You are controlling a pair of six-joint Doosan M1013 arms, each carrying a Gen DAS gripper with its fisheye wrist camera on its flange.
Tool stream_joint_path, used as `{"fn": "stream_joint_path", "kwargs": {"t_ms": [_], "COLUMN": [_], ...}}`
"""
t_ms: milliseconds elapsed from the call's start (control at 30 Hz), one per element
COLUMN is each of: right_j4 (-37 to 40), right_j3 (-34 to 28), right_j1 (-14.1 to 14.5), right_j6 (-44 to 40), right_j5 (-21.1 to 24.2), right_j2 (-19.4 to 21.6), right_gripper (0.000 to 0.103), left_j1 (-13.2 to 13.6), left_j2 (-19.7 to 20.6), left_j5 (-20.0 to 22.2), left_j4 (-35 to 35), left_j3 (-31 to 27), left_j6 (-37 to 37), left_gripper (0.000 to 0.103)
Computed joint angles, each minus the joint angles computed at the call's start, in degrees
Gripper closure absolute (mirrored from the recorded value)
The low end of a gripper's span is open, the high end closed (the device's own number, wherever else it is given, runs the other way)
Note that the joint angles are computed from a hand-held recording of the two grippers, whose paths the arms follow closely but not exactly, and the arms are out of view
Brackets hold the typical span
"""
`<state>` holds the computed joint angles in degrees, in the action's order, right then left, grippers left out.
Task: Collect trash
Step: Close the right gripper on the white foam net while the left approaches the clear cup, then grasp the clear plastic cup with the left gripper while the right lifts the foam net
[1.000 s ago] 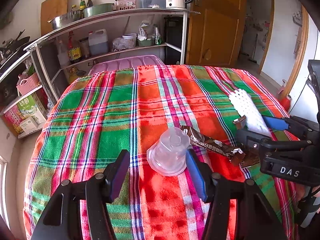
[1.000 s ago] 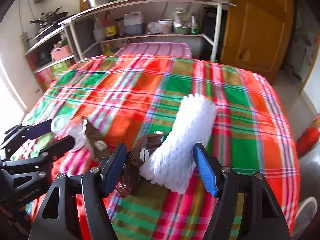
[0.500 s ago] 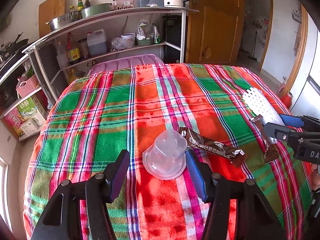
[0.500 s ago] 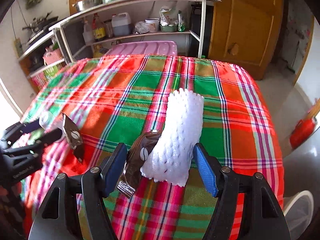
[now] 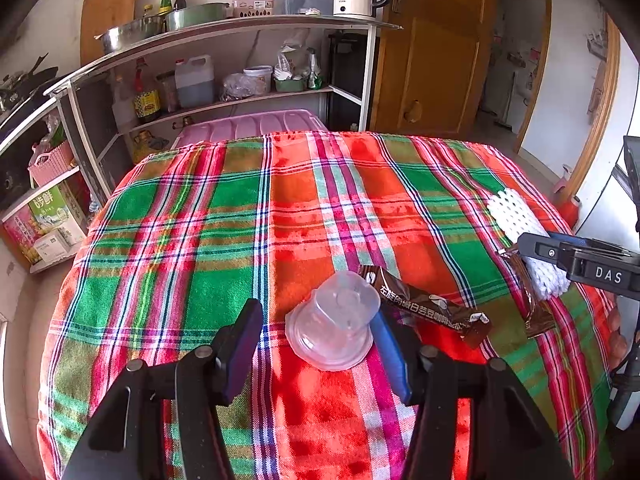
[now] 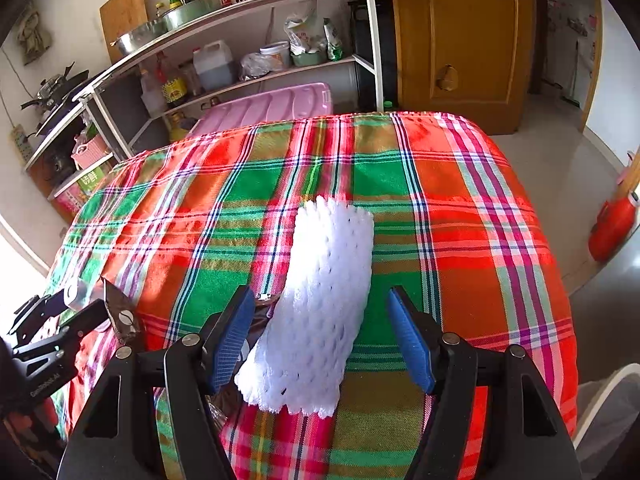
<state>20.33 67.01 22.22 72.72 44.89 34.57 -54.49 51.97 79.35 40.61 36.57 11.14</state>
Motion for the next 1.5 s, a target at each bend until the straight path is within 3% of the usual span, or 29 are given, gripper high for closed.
{"fn": "stream_joint_path", "kwargs": {"t_ms": [100, 167, 467, 1100, 1500], "right_j4": [-0.95, -0.93, -1.53, 0.24, 3.42], "right_j3": [0.23, 0.33, 0.98, 5.47, 10.93], "right_j1": [-0.02, -0.12, -0.22, -0.61, -1.83], "right_j6": [0.99, 1.12, 1.46, -1.15, -3.66], "right_j5": [-0.37, -0.37, -1.33, -3.79, -6.96], "right_j2": [-0.11, -0.13, -0.52, -4.06, -8.57], "right_gripper": [0.056, 0.060, 0.079, 0.083, 0.083], "left_j1": [0.08, 0.16, -0.06, -2.03, -4.44], "left_j2": [0.17, 0.25, -0.28, -0.83, 1.07], "left_j5": [-0.10, -0.25, -1.43, 2.24, 5.05], "left_j4": [-0.40, -0.87, 0.12, 3.85, 7.43], "left_j3": [-0.30, -0.43, 0.54, -0.43, -5.91], "left_j6": [0.64, 0.99, 0.17, 0.24, 3.04], "left_gripper": [0.057, 0.063, 0.064, 0.064, 0.064]}}
